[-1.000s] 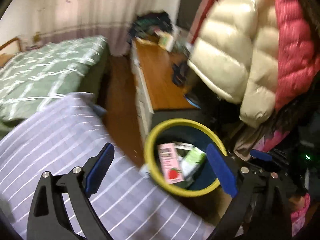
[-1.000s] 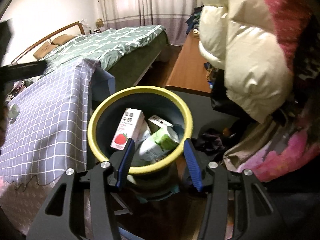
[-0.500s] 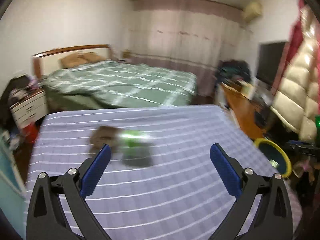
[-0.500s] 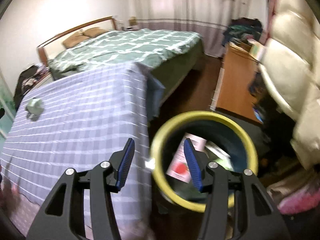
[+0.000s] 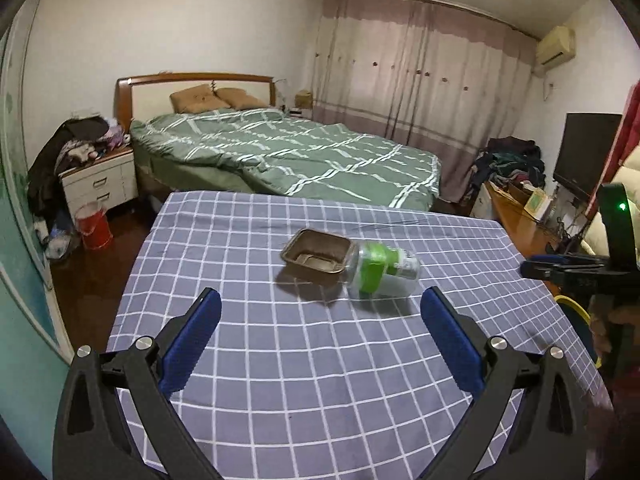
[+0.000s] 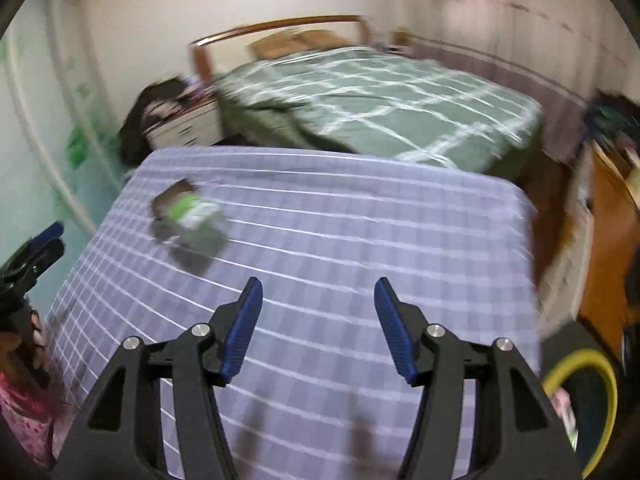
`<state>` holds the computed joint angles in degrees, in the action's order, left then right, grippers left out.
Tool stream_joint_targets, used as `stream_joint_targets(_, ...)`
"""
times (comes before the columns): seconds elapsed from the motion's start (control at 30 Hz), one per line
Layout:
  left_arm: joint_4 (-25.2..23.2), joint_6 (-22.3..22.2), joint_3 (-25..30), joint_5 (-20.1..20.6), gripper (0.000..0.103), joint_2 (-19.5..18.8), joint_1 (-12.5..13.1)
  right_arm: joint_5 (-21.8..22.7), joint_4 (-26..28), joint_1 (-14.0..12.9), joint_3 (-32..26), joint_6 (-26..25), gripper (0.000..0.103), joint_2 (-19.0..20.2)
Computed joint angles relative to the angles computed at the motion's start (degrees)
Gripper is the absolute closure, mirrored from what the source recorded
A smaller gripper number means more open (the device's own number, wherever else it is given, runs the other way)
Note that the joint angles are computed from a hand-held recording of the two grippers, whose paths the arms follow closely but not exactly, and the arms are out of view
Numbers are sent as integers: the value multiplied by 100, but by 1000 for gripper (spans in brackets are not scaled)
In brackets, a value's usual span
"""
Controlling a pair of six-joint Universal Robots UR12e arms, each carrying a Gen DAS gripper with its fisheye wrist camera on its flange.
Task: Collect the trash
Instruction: 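Grasp the green-capped plastic jar with the right gripper and lift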
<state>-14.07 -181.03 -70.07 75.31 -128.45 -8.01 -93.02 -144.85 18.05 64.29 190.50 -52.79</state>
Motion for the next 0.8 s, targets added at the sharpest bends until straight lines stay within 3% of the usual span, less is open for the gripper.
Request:
stream_joint_targets(0.13,70,-130,-44,34,5,24,6,362,351,81,-760,-376,47,450)
stream_joint_targets(0.37,29,-131,-49,41,5,31,-7,859,730,165,-1745,-378,38,1061)
stream_joint_targets(0.57,-44,-64,-50,-65,5,35,-21,263,986,310,-2604,-1084,23,1569)
stream_joint_targets(0.8,-77,-81,-58,-146,5,39,-18,690,1607,195,-3104,-1159,23,1872)
